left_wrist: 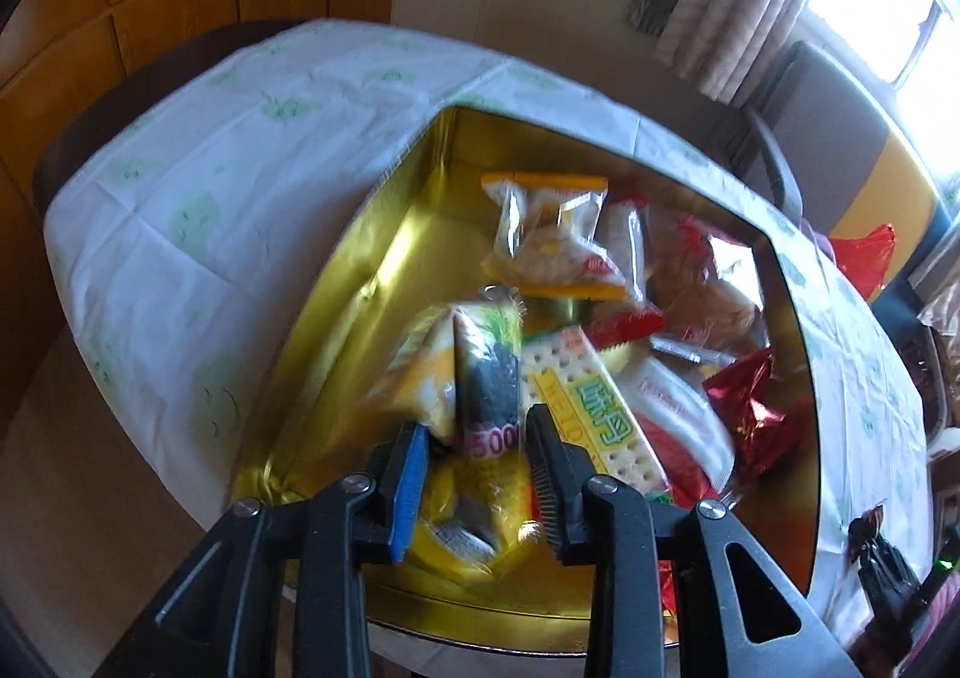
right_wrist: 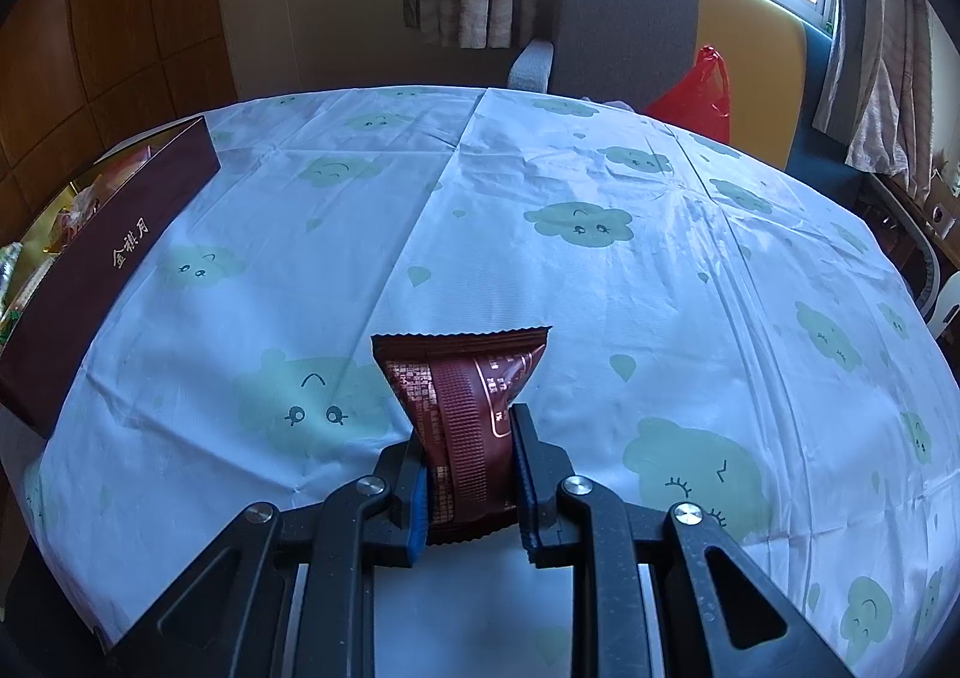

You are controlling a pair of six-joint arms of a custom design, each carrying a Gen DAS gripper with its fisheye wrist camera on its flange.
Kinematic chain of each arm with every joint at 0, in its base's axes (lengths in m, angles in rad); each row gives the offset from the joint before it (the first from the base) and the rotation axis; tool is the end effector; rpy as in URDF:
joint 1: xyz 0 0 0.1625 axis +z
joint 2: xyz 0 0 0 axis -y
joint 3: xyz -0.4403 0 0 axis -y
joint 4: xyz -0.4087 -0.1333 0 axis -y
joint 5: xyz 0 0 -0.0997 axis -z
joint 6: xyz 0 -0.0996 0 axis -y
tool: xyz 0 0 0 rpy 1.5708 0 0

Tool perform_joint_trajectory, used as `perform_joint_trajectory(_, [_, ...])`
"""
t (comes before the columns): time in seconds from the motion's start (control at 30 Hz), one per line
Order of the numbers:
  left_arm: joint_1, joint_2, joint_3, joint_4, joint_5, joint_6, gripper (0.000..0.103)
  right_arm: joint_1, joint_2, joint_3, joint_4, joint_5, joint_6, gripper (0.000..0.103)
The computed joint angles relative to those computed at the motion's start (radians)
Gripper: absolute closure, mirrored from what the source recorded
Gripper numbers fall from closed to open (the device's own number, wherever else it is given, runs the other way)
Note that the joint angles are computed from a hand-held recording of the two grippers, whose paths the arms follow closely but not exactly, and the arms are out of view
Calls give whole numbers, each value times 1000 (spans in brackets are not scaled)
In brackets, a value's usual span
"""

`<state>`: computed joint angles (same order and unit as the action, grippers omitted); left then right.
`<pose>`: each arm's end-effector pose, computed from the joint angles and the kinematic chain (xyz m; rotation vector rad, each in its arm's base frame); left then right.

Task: Organize snacks
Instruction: 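Carry the yellow-and-black bag into the tin and release it with the left gripper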

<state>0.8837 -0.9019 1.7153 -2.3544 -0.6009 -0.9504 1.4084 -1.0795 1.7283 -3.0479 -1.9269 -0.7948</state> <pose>-0.2469 -0.6406 0.1517 -0.2860 2.2982 -0.8676 -0.0110 -0.6767 0.3141 0.5566 -2.3018 0.7255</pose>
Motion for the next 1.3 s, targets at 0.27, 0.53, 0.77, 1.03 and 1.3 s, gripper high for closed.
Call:
perform_joint_trajectory(0.27, [-16,-2,18,6,52,-8,68,2,3,-3,0,-6,2,80])
perform_joint_trajectory(0.53, [-61,18,8,104,114,-57,64,3,3,-2,1,-8,3,80])
perform_joint_trajectory(0.77, [-93,33,3,133,154,-68,63,2,0,-2,7,-10,7,80])
perform_joint_trajectory(1.03, [-114,44,9,104,149,-34,63,4,-6,-7,35,-15,30,79])
perform_joint_trajectory(1.3, [-120,47,15,113,134,-38,62,8,-18,-25,111,-26,77,78])
